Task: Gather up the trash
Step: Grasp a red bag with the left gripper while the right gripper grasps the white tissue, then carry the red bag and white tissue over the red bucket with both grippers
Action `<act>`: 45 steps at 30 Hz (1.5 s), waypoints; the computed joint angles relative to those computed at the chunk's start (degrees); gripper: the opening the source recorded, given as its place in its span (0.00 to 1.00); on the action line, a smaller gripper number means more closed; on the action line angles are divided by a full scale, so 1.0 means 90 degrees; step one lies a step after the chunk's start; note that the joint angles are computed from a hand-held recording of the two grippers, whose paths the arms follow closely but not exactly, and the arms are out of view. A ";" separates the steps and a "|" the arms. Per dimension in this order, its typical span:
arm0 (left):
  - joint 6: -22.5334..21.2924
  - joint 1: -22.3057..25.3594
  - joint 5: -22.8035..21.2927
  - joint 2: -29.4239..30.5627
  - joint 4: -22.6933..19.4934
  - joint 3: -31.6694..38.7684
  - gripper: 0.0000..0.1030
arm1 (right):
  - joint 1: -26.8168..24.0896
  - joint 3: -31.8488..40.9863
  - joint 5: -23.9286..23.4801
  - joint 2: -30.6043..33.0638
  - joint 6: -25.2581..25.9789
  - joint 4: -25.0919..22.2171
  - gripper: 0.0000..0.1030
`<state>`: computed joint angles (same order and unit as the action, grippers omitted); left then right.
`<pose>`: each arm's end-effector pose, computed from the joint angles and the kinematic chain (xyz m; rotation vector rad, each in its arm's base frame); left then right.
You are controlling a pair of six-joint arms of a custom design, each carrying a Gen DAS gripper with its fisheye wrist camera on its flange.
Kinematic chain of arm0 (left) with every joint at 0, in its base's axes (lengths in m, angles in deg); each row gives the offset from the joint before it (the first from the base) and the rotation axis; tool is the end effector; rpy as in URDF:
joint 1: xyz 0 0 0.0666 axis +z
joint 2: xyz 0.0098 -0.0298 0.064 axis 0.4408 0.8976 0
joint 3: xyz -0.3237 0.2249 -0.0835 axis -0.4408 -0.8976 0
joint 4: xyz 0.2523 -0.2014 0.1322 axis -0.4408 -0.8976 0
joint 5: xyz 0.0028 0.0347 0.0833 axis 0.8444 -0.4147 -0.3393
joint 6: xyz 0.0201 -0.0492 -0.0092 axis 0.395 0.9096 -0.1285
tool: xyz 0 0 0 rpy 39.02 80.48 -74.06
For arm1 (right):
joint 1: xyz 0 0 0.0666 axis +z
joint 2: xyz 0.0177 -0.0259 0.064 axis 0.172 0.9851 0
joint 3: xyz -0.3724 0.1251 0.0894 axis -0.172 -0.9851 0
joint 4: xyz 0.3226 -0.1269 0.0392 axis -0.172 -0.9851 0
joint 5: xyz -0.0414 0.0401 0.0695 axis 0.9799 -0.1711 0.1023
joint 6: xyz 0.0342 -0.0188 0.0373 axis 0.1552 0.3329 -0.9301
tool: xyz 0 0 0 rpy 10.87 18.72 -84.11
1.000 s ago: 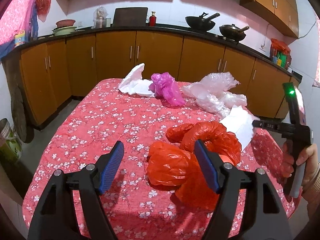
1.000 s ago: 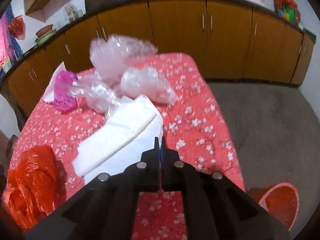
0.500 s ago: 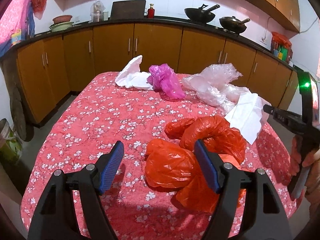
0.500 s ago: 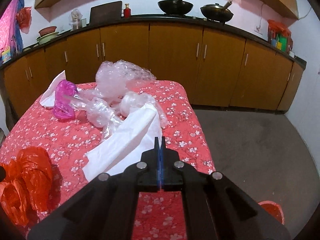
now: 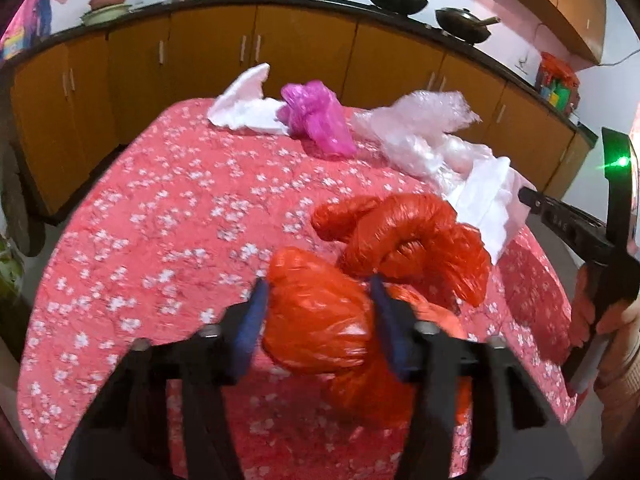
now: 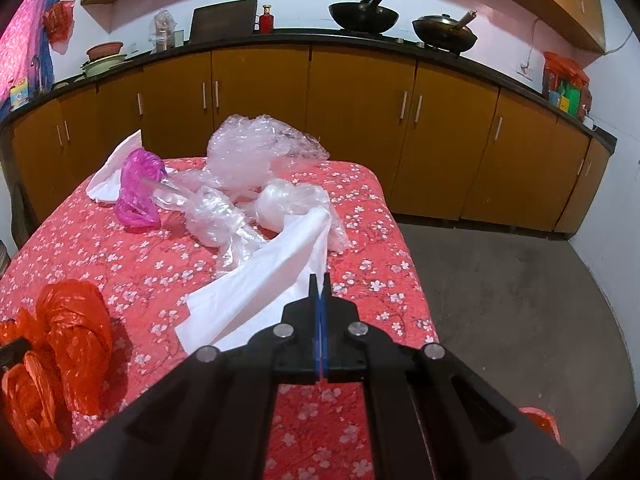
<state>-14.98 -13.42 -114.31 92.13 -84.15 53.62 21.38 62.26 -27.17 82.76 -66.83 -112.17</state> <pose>0.2779 -0.2057 0.3475 -0.4126 2.2710 -0.0703 0.4706 0.0992 0.3792 -0.4774 2.1596 0.1354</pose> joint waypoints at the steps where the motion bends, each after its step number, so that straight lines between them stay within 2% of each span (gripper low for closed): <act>1: -0.0066 -0.0010 0.0025 0.0015 0.0053 -0.0010 0.31 | 0.0011 -0.0016 0.0007 -0.0014 0.0003 0.0011 0.02; 3: -0.0157 -0.0082 -0.0107 0.0057 -0.0003 0.0046 0.20 | 0.0014 -0.0045 -0.0006 -0.0048 0.0010 0.0033 0.02; 6: -0.0143 -0.0172 -0.0437 0.0033 -0.0210 0.0154 0.14 | 0.0000 -0.0112 -0.0039 -0.0115 0.0029 0.0105 0.02; 16: 0.0247 0.0056 -0.1160 -0.0317 -0.0902 0.0472 0.12 | -0.0216 -0.0220 -0.0583 -0.0603 -0.0135 0.0224 0.02; 22: 0.0273 -0.0112 -0.1672 -0.0211 -0.1258 0.0848 0.12 | -0.0401 -0.0317 -0.0955 -0.0976 -0.0148 0.0232 0.02; 30: 0.0136 -0.0408 -0.1977 0.0089 -0.1390 0.1313 0.12 | -0.0793 -0.0343 -0.1311 -0.1260 -0.0205 0.0228 0.02; 36: -0.0089 -0.0613 -0.2013 0.0421 -0.1320 0.1680 0.12 | -0.1177 -0.0409 -0.1506 -0.1404 -0.0301 0.0289 0.02; 45: -0.0491 -0.0908 -0.1982 0.0994 -0.1080 0.2222 0.12 | -0.1799 -0.0598 -0.1489 -0.1525 -0.0260 0.0580 0.02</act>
